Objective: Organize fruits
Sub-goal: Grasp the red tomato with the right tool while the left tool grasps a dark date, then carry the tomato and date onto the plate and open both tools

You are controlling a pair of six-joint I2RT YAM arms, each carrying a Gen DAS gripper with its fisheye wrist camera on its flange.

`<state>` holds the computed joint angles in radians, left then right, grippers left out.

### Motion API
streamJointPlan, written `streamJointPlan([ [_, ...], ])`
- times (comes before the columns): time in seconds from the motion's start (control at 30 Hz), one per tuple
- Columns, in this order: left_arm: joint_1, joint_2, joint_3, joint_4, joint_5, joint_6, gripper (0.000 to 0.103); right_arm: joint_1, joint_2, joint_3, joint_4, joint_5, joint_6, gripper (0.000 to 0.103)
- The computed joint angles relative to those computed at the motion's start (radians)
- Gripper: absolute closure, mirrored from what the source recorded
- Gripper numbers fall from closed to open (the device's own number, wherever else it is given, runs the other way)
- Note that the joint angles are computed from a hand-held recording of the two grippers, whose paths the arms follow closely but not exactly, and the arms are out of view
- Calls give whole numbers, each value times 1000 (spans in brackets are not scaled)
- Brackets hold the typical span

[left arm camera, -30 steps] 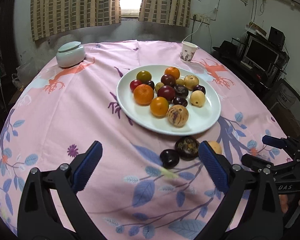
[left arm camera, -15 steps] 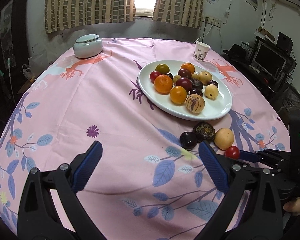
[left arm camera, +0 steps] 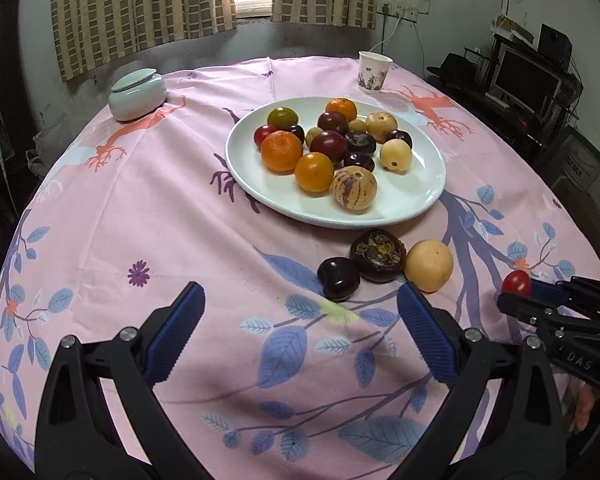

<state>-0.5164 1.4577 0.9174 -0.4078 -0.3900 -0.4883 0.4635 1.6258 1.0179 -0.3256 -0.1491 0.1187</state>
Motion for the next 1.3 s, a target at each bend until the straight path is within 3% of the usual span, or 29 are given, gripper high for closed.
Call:
streamJointPlan([
  [0.23, 23, 162, 75, 57, 75, 126, 10, -88, -4, -36, 12, -108, -6, 72],
  [0.33, 39, 200, 99, 53, 128, 131, 43, -113, -12, -49, 21, -139, -1, 72],
  [0.37, 43, 213, 108, 45, 143, 127, 59, -120, -17, -54, 22, -143, 2, 72],
  [0.4, 50, 225, 114, 39, 158, 124, 64, -126, -18, -55, 21, -145, 3, 72],
  [0.67, 63, 258, 105, 75, 161, 127, 64, -126, -3, -40, 2, -166, 3, 72],
  [0.73, 64, 246, 89, 89, 166, 122, 70, -115, 2, -33, -2, -162, 2, 72],
  [0.83, 71, 213, 61, 106, 207, 112, 74, -96, 5, -24, -10, -147, 2, 72],
  [1.3, -10, -9, -72, 113, 211, 66, 74, 23, 10, 48, -64, -75, 18, 72],
])
